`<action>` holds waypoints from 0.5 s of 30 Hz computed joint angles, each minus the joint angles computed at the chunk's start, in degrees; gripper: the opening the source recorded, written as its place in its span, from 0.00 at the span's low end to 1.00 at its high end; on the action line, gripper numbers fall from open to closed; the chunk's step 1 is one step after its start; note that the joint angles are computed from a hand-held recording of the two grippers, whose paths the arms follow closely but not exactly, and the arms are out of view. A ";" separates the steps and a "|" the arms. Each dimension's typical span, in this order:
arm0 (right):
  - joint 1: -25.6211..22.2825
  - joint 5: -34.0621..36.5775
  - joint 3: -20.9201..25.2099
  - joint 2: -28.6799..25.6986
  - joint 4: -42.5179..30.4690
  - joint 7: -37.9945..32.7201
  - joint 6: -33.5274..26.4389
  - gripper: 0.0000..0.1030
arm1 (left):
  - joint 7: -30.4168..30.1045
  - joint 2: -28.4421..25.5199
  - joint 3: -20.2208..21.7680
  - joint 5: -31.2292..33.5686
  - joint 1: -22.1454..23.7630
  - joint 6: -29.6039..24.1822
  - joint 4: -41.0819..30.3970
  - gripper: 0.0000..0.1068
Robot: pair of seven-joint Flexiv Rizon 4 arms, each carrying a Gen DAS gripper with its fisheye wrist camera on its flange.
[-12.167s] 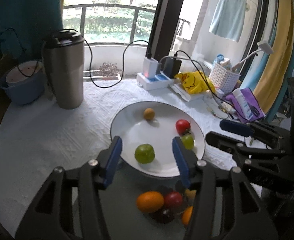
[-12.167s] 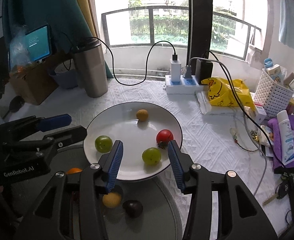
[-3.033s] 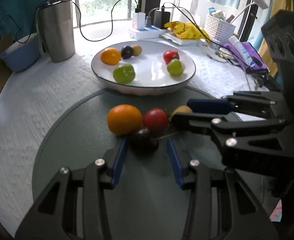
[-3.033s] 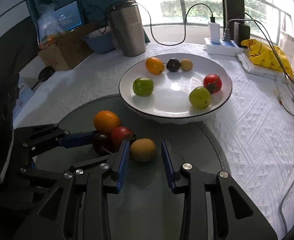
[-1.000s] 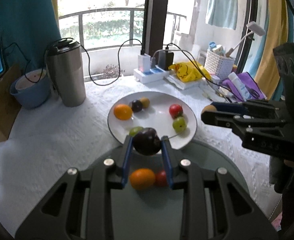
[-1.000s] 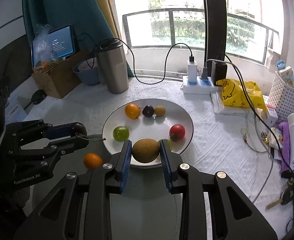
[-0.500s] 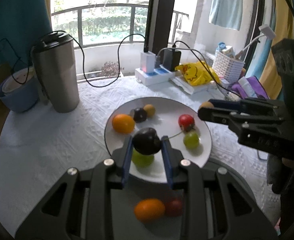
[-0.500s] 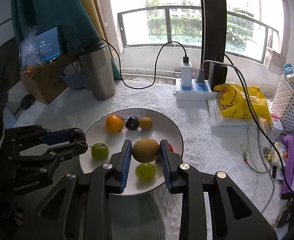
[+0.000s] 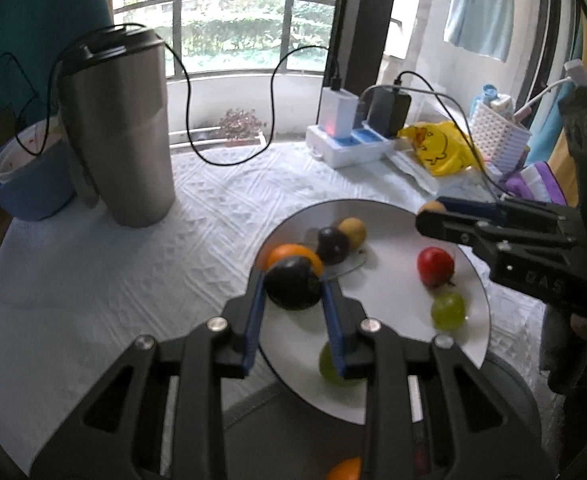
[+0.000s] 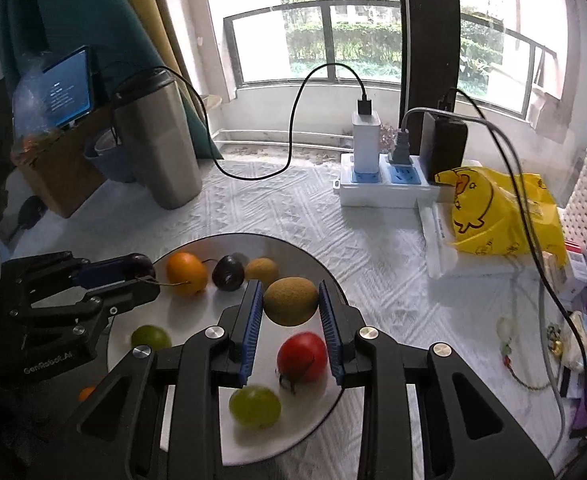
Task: Organize fruits
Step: 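Carry the plum and the kiwi over the white plate and lower them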
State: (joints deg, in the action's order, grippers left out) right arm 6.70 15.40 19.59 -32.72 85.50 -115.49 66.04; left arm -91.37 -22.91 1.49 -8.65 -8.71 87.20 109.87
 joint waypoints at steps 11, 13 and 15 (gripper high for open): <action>2.46 -3.49 -1.62 -3.29 -2.37 2.45 -0.87 0.30 | 2.86 -0.78 -4.12 -3.18 3.22 -0.69 0.34 0.28; 2.70 -4.11 -1.87 -3.58 -2.57 3.11 -1.00 0.30 | 3.33 -0.77 -4.58 -3.83 3.50 -0.51 0.51 0.28; 2.59 -4.45 -1.83 -3.67 -2.50 3.41 -0.94 0.30 | 3.56 -0.81 -4.55 -4.17 3.43 -0.50 0.45 0.29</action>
